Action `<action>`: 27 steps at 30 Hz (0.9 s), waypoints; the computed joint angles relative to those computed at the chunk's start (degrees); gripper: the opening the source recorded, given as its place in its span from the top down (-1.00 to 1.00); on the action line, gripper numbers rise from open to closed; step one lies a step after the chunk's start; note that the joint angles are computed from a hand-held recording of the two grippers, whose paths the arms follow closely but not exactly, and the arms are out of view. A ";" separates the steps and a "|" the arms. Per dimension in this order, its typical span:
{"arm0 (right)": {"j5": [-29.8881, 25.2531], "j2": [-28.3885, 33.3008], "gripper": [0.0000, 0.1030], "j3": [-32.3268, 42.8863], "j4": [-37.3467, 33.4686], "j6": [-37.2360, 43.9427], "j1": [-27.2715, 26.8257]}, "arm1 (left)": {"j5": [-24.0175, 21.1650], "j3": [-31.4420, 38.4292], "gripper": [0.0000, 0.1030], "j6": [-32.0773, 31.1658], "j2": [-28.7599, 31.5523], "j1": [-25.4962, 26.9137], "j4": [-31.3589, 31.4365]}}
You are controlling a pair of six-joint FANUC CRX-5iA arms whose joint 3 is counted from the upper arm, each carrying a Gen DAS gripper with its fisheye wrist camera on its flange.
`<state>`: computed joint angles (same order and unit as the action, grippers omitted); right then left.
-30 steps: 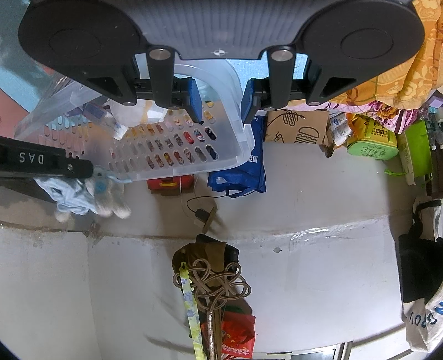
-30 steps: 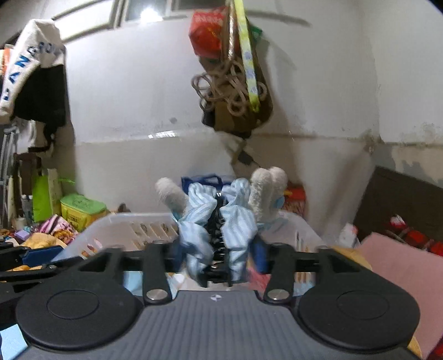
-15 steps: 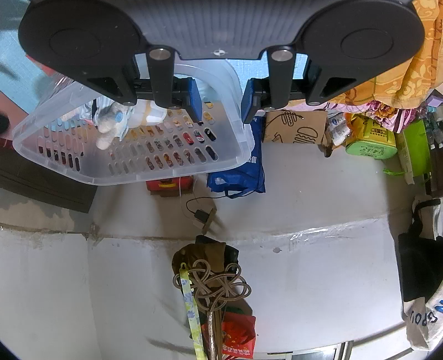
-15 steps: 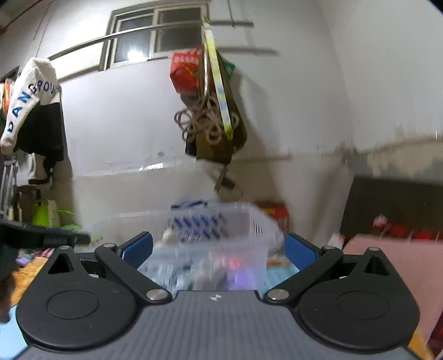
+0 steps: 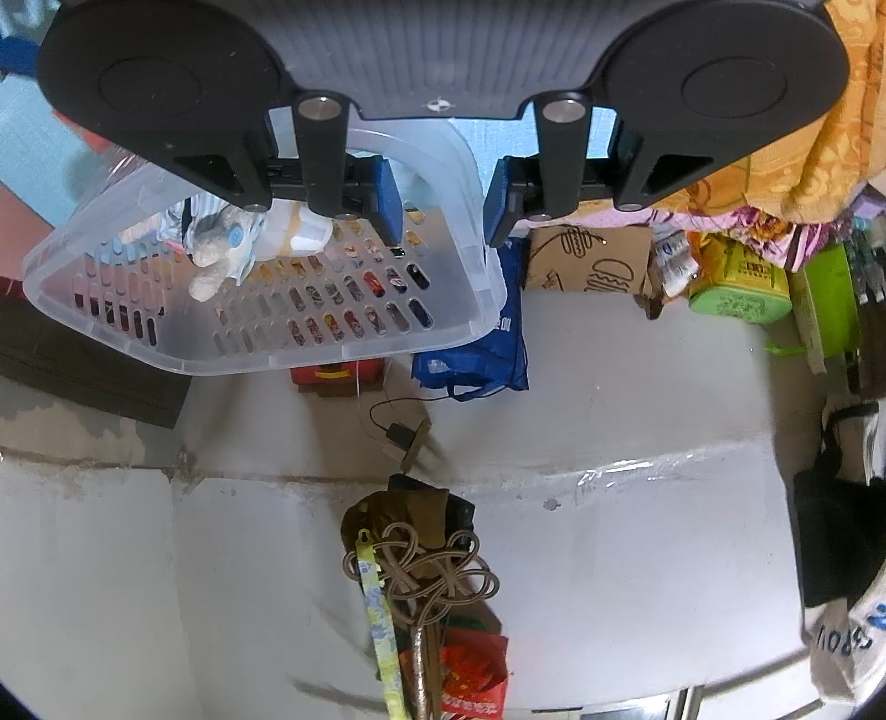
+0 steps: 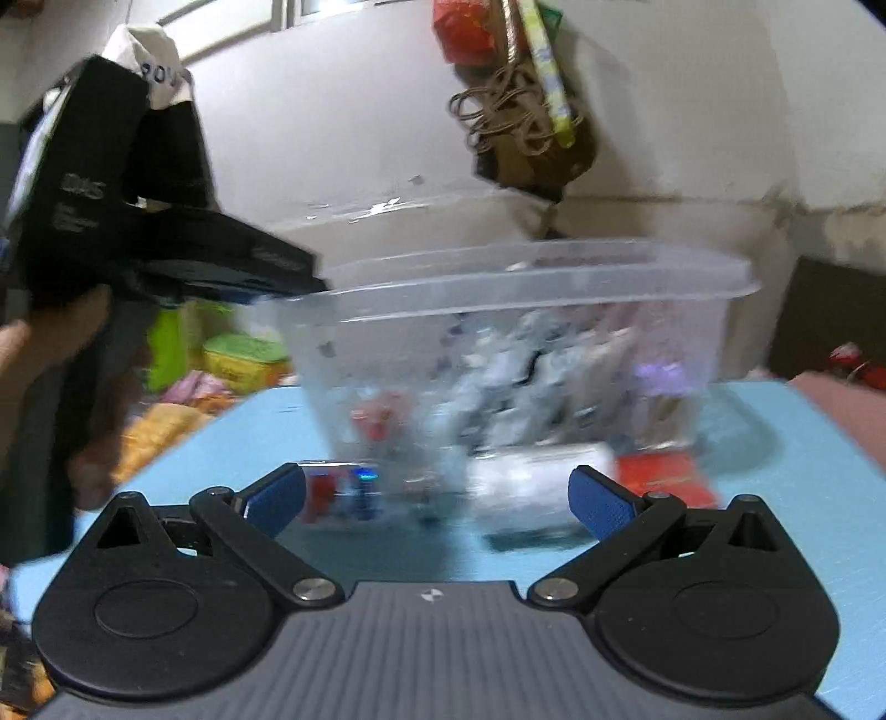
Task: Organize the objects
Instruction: 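Grasp the red box on the table with the right tool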
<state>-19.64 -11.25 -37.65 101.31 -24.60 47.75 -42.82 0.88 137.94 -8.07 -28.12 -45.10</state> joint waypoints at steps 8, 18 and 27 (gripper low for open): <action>-7.67 4.03 -1.00 4.26 -17.52 16.13 8.68 | -0.05 -0.07 0.30 -0.57 -0.08 0.09 0.41; -10.76 -2.62 -1.00 -2.07 -9.49 8.33 0.52 | 0.44 0.26 0.30 -2.22 0.08 0.93 2.04; -17.37 -0.98 -0.80 5.31 -41.27 34.98 3.86 | 0.34 0.64 0.30 -1.88 0.32 0.74 1.94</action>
